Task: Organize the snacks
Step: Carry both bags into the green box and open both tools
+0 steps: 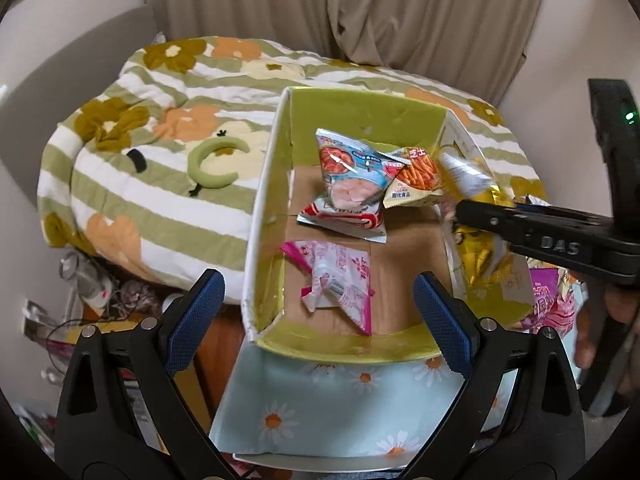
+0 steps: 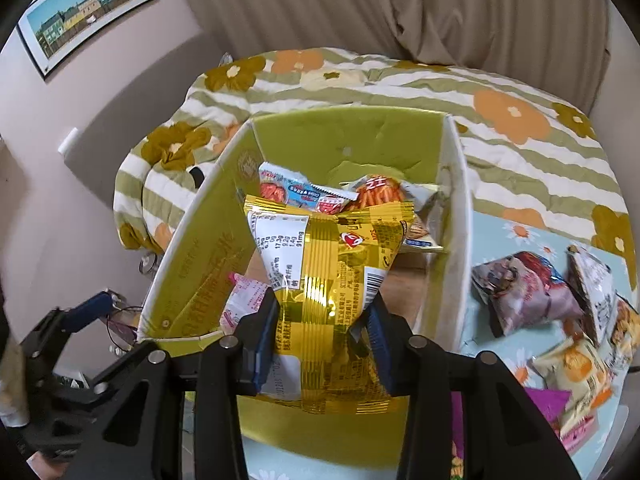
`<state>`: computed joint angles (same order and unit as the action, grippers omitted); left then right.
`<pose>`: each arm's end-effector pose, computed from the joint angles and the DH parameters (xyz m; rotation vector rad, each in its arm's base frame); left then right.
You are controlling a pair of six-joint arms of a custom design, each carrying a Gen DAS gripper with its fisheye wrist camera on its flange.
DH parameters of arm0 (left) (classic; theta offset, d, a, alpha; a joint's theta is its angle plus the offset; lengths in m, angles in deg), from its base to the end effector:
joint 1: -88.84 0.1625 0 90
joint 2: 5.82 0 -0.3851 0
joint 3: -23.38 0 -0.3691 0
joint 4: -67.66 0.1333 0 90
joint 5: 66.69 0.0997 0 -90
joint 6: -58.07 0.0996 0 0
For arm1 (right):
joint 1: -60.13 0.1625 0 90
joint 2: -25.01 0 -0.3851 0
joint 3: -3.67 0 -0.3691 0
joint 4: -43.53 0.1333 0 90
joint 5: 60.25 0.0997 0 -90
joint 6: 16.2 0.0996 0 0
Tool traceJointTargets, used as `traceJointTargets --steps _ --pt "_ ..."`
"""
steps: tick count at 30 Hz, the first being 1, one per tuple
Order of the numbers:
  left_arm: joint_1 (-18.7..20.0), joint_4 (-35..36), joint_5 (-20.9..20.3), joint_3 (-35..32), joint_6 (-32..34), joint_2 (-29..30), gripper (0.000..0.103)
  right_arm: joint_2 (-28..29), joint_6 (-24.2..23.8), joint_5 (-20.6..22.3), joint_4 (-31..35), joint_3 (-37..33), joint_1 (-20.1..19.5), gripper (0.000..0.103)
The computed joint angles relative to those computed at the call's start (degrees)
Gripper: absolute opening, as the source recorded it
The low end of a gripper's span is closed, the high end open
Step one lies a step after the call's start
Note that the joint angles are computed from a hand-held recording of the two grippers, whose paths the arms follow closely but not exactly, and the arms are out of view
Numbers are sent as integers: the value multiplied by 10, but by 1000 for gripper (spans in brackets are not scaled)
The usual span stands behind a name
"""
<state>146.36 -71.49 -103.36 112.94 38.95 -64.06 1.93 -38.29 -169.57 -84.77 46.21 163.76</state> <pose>-0.1591 -0.6469 0.2720 0.0876 2.3046 -0.8272 0.2924 -0.7801 0.1337 0.7702 -2.6439 0.4209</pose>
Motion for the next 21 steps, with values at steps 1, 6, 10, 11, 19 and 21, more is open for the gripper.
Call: traceJointTargets --steps 1,6,10,11,19,21 --pt "-1 7 4 0 -6 -1 95 2 -4 3 -4 0 -1 45" --pt "-7 1 17 19 -20 -12 95 -12 -23 16 -30 33 -6 99" --pt "-7 -17 -6 34 -25 -24 95 -49 -44 31 -96 107 -11 99" --pt "-7 -19 -7 38 -26 -27 95 -52 -46 29 -103 113 -10 99" --pt "-23 -8 7 47 -29 -33 95 -100 -49 14 -129 182 -4 100" --pt "-29 -14 5 51 -21 -35 95 -119 -55 9 -159 211 -1 99"
